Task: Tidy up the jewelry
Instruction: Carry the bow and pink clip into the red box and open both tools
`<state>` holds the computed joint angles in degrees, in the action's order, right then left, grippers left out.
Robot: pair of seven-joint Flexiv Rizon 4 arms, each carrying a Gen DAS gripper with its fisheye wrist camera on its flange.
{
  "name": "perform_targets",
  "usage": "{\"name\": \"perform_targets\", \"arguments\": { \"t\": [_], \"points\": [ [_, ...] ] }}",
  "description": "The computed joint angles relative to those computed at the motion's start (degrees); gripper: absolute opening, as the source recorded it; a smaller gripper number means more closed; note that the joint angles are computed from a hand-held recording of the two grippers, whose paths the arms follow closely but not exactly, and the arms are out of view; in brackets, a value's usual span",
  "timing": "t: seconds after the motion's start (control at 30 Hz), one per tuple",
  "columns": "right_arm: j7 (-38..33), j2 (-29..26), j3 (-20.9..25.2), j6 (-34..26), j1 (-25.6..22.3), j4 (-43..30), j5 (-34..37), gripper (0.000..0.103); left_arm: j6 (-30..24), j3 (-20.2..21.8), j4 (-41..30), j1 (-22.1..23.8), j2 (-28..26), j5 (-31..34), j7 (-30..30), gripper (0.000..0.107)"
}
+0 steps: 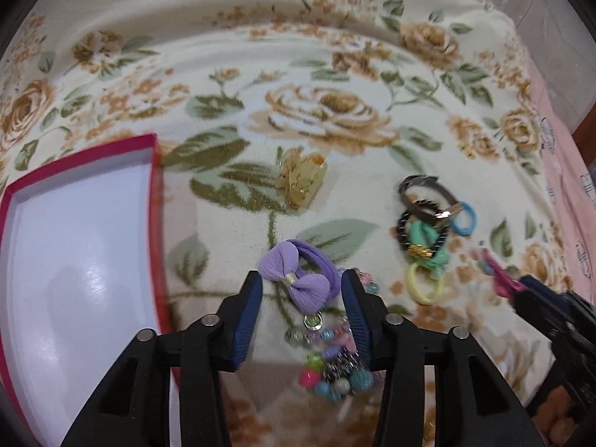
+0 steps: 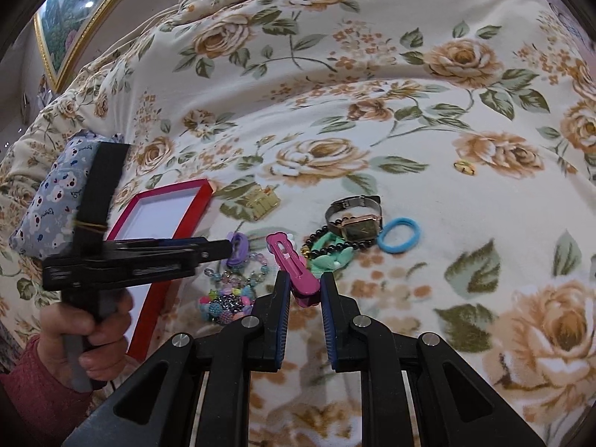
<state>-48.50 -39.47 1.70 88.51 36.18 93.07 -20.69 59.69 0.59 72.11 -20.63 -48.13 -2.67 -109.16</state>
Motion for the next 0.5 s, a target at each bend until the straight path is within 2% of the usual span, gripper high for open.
{"name": "perform_targets", "arguments": {
  "t": [0.07,0.17,0.5],
  "points": [
    [-0.2,-0.3,0.5,0.0,-0.4,-0.2,0.2,0.016,-2.2,0.2,-2.7,0.0,-1.9,0.1,0.5,0.018],
    [-0.4,-0.5,0.8,-0.1,-0.7,-0.4,0.4,0.016,-2.3,1.3,-4.2,-0.7,-2.9,1.4,-0.3,0.006],
    [-2.7,-2.1,4.0,0.1,-1.7,-3.6,1.1,0.016,12.3,1.6,9.4,-0.6,5.4,2.4,-1.8,0.004]
  ]
}}
